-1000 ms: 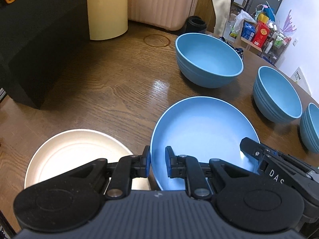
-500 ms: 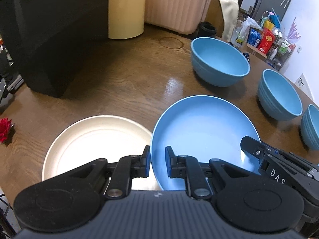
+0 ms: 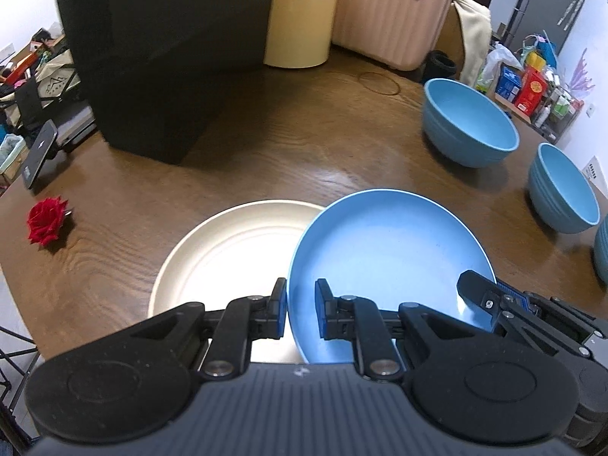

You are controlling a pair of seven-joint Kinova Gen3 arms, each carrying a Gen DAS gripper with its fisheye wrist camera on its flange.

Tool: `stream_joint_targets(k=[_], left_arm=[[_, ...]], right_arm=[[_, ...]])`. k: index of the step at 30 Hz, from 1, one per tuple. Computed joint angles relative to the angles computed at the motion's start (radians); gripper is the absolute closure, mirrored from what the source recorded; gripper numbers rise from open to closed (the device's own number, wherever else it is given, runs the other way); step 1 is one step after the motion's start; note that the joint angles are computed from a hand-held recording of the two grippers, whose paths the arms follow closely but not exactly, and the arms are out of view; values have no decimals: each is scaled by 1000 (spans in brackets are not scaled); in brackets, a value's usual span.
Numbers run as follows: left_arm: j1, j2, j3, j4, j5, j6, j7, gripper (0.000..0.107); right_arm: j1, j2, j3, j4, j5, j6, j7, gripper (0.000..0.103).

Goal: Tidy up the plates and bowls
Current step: 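Carry the blue plate with both grippers over the cream plate, then lower the blue plate into the cream plate and open both grippers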

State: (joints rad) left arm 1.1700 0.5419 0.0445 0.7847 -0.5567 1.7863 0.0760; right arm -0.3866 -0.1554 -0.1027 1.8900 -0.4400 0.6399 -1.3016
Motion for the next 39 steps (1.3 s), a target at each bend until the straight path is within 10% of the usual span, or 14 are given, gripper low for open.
stream_joint_targets(k=[17,39], left_arm=[[-60,-126,80,270,22,-73,133,92],[-100,-128,108,326,36,-94,140,91]], right_arm=[[-62,60,-75,-9,53,-21,-84,97],[-82,94,-83,23,21,-83,-40,97]])
